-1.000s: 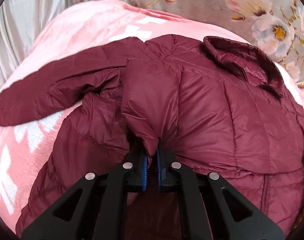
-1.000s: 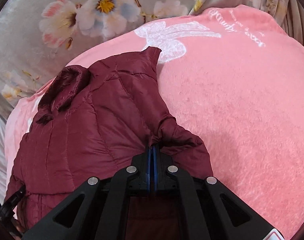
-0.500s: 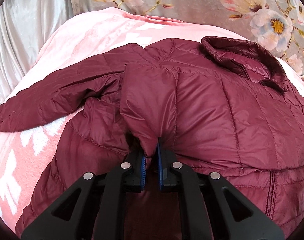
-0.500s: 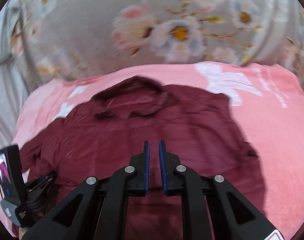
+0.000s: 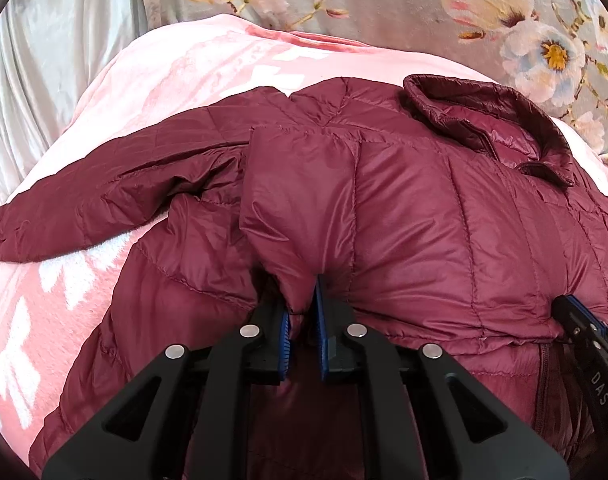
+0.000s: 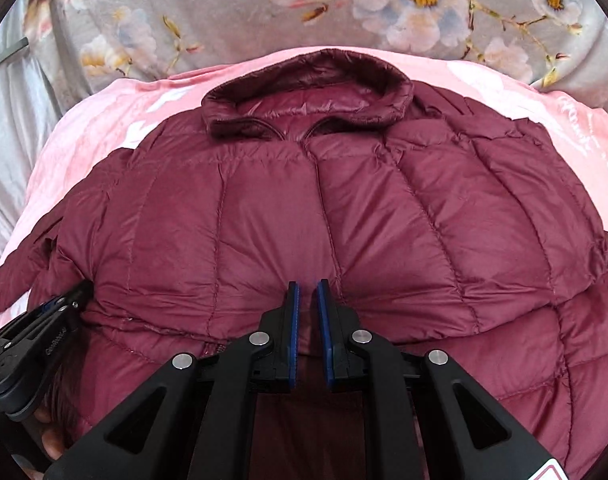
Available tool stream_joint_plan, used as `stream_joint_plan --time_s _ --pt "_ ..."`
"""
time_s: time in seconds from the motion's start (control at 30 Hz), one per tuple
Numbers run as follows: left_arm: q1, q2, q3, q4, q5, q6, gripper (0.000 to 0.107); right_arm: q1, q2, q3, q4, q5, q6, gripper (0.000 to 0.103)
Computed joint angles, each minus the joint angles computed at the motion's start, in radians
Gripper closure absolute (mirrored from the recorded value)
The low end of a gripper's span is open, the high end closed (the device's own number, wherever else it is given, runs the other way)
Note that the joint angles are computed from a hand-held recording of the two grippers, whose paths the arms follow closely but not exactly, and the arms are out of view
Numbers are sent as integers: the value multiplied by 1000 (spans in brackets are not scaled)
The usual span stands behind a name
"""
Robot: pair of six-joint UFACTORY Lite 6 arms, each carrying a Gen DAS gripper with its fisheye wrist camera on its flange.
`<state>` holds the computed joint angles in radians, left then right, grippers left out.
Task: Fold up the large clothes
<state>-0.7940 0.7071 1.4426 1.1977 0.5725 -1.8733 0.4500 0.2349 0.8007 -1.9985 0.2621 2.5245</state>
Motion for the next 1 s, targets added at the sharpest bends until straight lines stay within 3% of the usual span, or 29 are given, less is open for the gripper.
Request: stream_joint_plan --time_s 0.23,0.8,0.9,0.97,1.0 --pt "-6 16 21 -14 20 22 97 31 25 25 156 30 -152 91" --pt "-7 21 26 -12 21 19 96 67 55 65 330 86 -330 92" --pt "7 -5 -13 31 -16 -41 82 77 61 74 369 100 -367 92" --pt "44 -87 -126 171 -121 -207 61 76 60 74 375 99 -374 92" --pt "67 -141 -191 242 -171 -289 57 77 59 75 380 100 -378 92"
